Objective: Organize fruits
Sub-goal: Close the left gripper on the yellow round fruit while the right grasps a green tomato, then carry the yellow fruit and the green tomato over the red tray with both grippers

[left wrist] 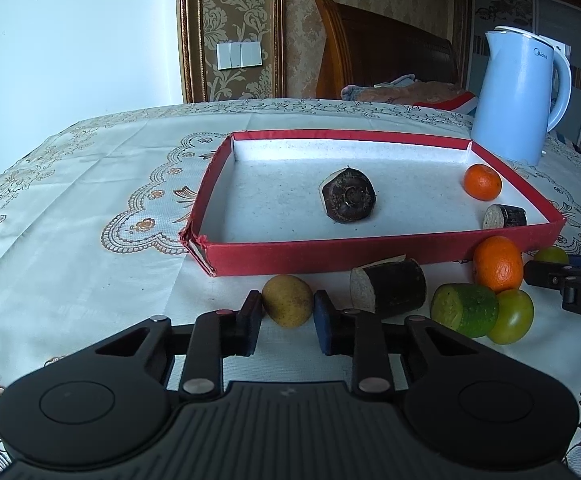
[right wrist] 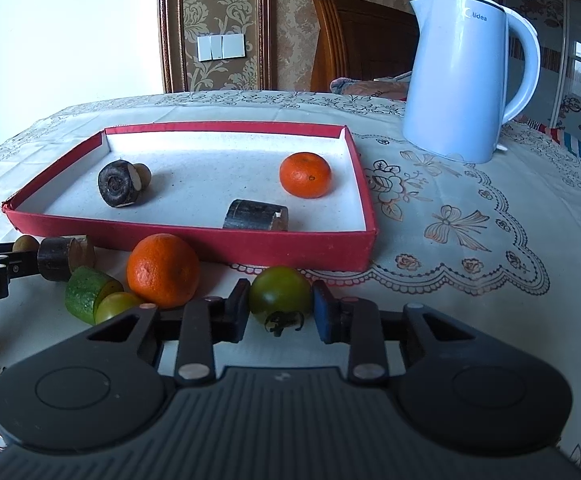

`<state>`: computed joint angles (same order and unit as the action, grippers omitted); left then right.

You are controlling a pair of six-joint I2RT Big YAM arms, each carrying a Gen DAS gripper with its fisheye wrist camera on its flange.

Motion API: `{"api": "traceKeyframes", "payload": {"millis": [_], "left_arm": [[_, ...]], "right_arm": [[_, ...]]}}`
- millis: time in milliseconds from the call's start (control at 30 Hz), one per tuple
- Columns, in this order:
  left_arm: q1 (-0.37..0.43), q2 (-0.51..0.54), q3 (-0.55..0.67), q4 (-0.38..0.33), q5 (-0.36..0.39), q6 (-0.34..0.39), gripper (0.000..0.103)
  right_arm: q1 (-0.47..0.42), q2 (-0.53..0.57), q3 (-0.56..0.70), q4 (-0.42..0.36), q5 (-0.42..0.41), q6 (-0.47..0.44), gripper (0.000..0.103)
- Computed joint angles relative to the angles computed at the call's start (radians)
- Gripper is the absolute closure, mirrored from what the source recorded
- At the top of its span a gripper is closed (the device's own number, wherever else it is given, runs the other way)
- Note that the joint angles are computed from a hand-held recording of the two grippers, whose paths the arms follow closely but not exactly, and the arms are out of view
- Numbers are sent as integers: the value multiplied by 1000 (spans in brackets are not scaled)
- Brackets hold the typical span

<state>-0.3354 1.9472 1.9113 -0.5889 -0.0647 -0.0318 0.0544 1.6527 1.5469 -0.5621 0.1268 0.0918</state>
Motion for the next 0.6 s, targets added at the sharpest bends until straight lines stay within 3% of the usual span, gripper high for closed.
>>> {"api": "traceKeyframes", "payload": {"millis": [600], "left_arm": [[3,-20,-34,37,14,-6,76]], "right_arm": [[-9,-23,-39,53,6,43,73]]}}
